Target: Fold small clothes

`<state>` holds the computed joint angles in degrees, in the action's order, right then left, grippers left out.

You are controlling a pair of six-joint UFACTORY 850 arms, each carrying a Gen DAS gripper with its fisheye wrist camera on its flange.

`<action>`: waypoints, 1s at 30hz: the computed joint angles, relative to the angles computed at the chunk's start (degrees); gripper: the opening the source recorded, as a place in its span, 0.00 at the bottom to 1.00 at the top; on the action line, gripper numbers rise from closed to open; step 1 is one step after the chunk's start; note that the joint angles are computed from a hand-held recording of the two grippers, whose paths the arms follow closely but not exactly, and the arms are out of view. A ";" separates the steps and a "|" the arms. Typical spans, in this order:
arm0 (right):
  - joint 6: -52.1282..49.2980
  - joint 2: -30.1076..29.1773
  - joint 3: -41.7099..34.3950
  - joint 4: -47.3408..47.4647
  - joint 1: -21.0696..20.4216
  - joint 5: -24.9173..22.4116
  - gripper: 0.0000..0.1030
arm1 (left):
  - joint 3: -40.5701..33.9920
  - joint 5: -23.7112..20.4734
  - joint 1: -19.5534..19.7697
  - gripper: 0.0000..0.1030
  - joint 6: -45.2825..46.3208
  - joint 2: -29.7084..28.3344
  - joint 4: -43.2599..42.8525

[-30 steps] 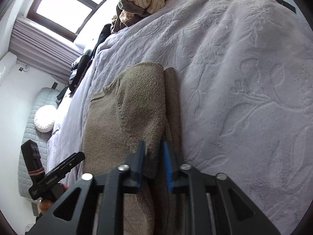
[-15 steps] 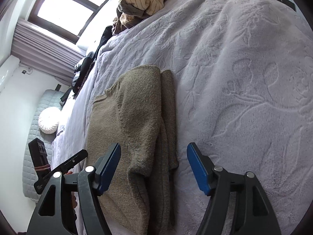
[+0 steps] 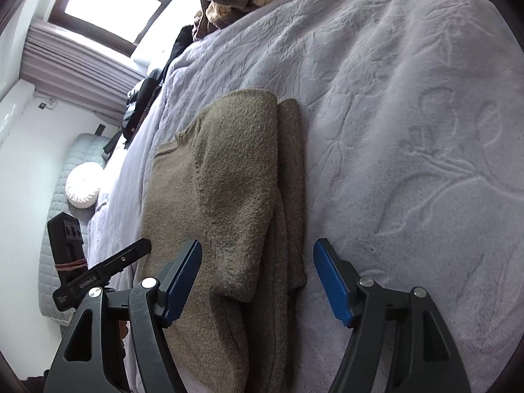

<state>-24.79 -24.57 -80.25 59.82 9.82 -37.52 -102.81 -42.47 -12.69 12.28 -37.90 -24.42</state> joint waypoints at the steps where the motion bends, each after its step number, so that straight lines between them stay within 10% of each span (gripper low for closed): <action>1: -0.03 -0.67 -0.65 0.03 -0.04 -0.61 0.72 | -0.21 -0.31 0.12 0.99 0.75 -0.25 -0.87; 22: -4.16 -13.17 -13.38 7.49 -0.63 -13.05 0.69 | -11.87 -11.71 -0.04 0.99 8.82 -10.06 -13.72; 25: -4.71 -12.33 -11.90 9.84 -0.83 -13.52 0.39 | -10.55 -10.60 -0.16 0.82 10.21 -8.87 -13.84; 30: -8.75 -9.83 -7.81 19.70 -1.31 -14.67 0.32 | -8.59 -10.41 0.46 0.51 13.84 -6.36 -15.27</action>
<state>-33.54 -34.39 -88.05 79.52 8.51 -52.19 -111.40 -52.87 -12.23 26.13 -44.26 -39.68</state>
